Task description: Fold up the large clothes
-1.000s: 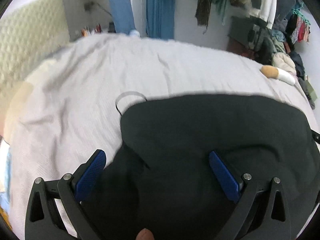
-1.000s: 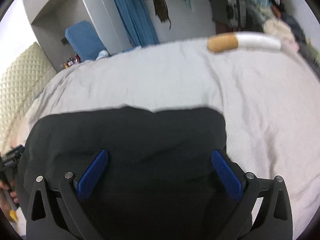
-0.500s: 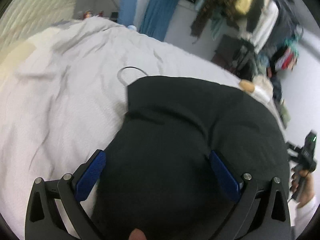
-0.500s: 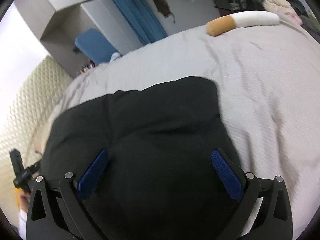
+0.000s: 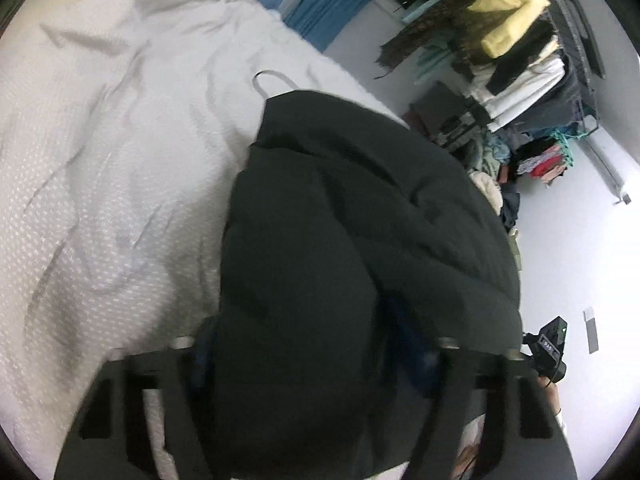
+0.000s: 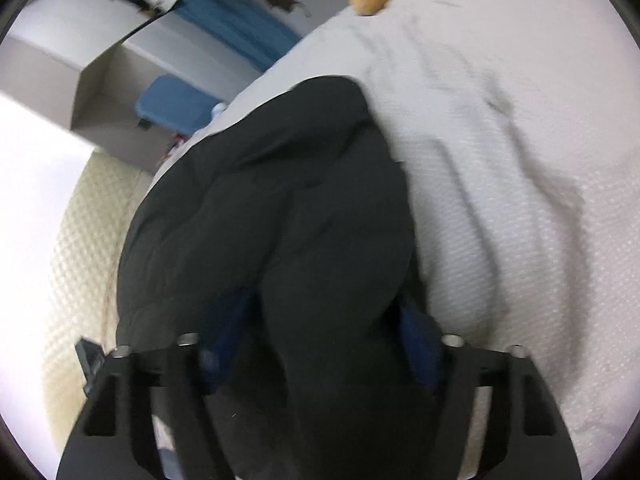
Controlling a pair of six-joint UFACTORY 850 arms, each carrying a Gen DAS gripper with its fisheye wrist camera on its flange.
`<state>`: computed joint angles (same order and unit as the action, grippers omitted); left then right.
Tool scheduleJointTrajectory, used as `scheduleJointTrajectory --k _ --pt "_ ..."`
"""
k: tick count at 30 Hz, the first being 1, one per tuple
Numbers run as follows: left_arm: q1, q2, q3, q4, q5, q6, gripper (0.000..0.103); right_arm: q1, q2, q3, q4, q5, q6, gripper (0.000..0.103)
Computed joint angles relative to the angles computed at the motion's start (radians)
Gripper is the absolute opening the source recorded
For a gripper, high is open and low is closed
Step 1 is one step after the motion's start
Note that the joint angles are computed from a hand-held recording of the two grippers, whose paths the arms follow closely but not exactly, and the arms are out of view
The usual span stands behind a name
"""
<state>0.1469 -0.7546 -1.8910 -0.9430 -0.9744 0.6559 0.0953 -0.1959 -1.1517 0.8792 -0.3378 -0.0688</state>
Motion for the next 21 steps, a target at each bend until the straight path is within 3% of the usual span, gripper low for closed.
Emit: scheduleJointTrajectory --k 1,3,4,6,11,21 --pt "0.002 0.017 0.019 -0.021 0.005 0.021 0.043 0.013 0.004 -0.011 -0.061 0.009 0.023 0.028" --pt "0.012 0.055 0.068 -0.058 0.011 0.07 0.023 0.036 0.026 -0.016 -0.19 0.029 0.095 0.015" --pt "0.019 0.08 0.1 -0.082 0.009 0.095 0.02 0.045 0.034 -0.019 -0.234 0.036 0.111 0.011" --pt "0.028 0.126 0.159 -0.098 0.013 0.132 0.014 0.061 0.047 -0.024 -0.319 0.037 0.15 0.009" --pt "0.013 0.184 0.218 0.007 0.074 0.095 0.014 0.086 0.054 -0.021 -0.518 0.007 0.284 0.008" --pt "-0.03 0.155 0.186 0.176 0.115 -0.01 0.02 0.115 0.002 -0.052 -0.712 -0.088 0.423 0.011"
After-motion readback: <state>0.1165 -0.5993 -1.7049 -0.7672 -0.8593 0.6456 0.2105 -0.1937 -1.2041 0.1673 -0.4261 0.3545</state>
